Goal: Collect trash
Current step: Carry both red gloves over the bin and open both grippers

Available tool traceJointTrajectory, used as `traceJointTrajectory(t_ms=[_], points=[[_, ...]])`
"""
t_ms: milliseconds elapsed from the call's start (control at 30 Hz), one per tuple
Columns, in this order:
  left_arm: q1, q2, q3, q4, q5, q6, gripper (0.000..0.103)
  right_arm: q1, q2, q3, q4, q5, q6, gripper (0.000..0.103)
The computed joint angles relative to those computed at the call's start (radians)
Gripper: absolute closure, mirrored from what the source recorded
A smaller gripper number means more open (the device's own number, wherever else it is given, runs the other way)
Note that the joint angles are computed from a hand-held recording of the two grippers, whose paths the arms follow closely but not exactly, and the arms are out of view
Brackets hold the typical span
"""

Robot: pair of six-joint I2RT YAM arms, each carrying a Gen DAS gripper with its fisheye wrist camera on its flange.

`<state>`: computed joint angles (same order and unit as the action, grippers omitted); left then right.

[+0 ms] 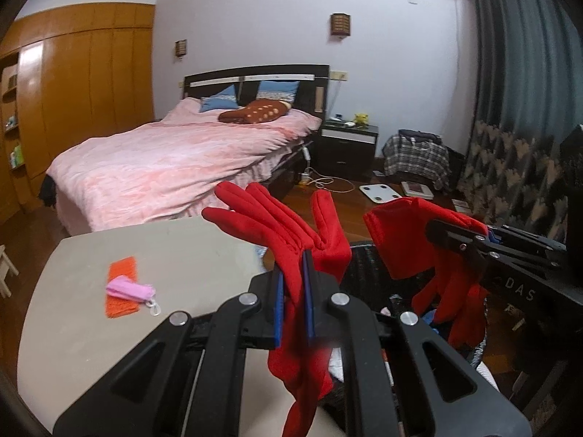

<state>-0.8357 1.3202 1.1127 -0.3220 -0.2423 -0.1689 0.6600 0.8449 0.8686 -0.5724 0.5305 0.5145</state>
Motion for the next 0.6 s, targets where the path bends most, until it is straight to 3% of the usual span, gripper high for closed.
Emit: traceJointTrajectory(t_ms=[600], points=[[-0.097,0.215,0.099,0.11,0.045,0.024,0.095,-0.229,-0.142,-0.102,-0.057,-0.095,-0.059,0.085]])
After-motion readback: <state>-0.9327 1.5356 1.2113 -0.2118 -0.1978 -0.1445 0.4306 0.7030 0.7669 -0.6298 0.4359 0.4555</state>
